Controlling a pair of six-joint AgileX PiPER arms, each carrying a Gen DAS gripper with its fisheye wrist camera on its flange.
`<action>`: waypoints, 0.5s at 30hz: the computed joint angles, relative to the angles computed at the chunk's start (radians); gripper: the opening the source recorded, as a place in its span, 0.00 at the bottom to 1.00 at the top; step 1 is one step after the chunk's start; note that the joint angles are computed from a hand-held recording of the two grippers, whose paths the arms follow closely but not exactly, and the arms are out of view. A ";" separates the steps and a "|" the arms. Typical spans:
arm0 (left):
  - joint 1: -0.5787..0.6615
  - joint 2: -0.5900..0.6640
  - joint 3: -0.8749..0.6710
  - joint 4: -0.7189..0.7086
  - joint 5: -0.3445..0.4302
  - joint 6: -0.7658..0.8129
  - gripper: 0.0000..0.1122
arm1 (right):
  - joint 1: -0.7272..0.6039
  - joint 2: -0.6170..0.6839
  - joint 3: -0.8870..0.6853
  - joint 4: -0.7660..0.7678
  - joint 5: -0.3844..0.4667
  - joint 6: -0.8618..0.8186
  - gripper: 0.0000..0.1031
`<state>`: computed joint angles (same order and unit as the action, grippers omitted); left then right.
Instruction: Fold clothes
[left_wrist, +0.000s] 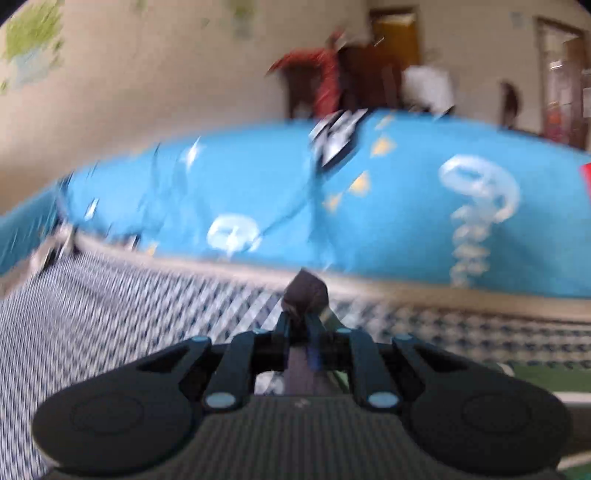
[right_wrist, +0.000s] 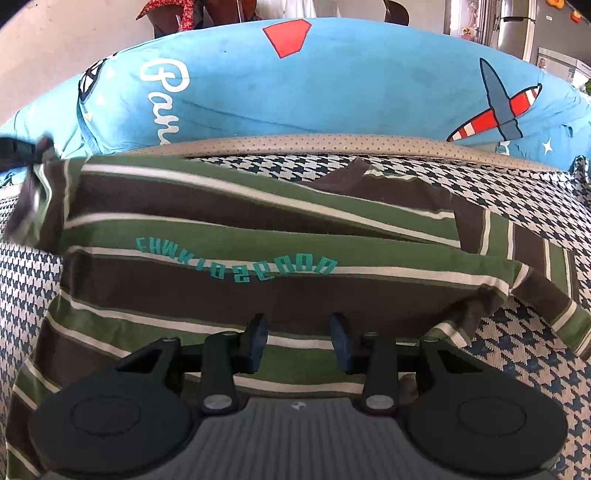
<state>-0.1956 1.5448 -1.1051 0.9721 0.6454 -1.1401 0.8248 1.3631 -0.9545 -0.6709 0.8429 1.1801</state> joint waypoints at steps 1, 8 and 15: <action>0.006 0.010 -0.004 0.008 0.026 -0.015 0.09 | 0.001 -0.003 0.002 -0.002 0.000 0.002 0.37; 0.064 -0.021 -0.003 -0.111 0.014 0.048 0.20 | -0.004 -0.012 0.003 -0.002 -0.006 -0.004 0.37; 0.016 -0.058 0.027 -0.195 -0.084 0.149 0.40 | -0.026 -0.052 0.019 -0.067 -0.037 0.021 0.37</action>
